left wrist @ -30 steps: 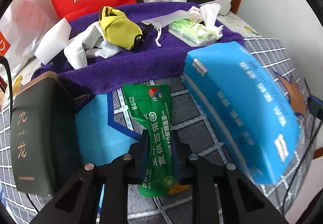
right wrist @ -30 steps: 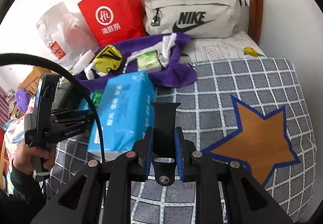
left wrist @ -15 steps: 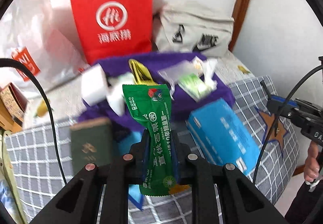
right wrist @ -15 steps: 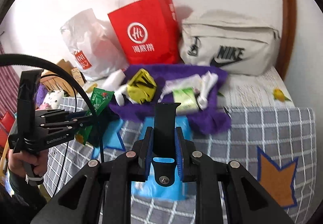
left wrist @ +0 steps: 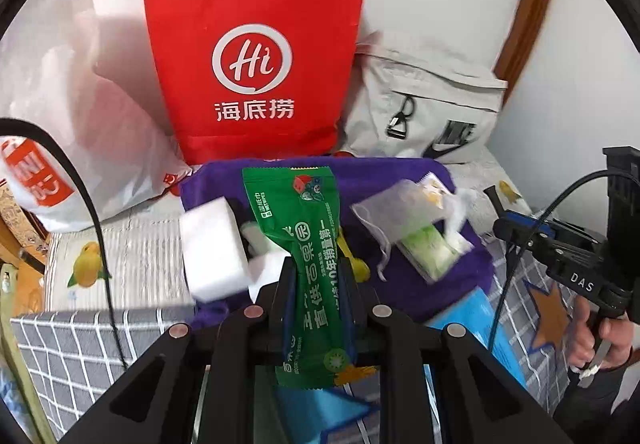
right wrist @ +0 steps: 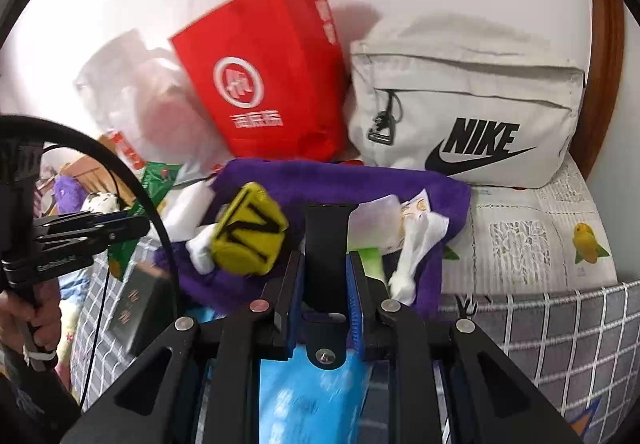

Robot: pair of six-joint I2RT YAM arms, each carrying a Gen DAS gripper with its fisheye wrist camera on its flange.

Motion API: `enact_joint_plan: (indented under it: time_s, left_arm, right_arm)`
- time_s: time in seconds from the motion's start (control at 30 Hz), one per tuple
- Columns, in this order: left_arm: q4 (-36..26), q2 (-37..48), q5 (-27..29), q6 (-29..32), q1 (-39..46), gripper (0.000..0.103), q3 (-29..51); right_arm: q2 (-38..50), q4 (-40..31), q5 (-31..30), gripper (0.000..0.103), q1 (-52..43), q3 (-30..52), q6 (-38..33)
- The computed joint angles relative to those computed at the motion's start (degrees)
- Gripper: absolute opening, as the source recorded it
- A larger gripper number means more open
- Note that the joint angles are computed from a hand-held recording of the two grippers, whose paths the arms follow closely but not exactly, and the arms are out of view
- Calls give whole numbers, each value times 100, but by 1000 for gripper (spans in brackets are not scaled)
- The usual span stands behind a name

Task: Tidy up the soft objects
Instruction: 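Lift the green packet with the left gripper while the right gripper carries the strap toward the towel, then lower the green packet and black strap onto the purple towel and open both grippers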

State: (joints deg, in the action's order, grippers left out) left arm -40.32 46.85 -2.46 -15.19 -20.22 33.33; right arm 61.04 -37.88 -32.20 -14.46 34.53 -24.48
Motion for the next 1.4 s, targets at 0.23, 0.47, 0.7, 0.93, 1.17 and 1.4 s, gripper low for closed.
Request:
enact_joint_plan:
  time_s: [0.23,0.47,0.7,0.93,1.17,1.4]
  left_arm:
    - [1062,1683,466,277,637,19,203]
    - [1456,2554,703,238,724,21,251]
    - [1444,2874,707,265,894,42,355]
    - [1249,2576,486,314,820,69,418]
    - [439,1378,-191,203,467,87,441]
    - [-1055,-300,-1356,-853,-984,97,490]
  right_arm:
    - [1488,1138,605,21,667,244,545]
    - [2504,1664,1107,21,979,308,642]
    - [2982,1666,1129,28,1004,491,625]
    - [3097,1550,1095,62,1064,658,764]
    - [1615,481,985,76,804,634,682]
    - [-935,-1092,792,98,443,391,379]
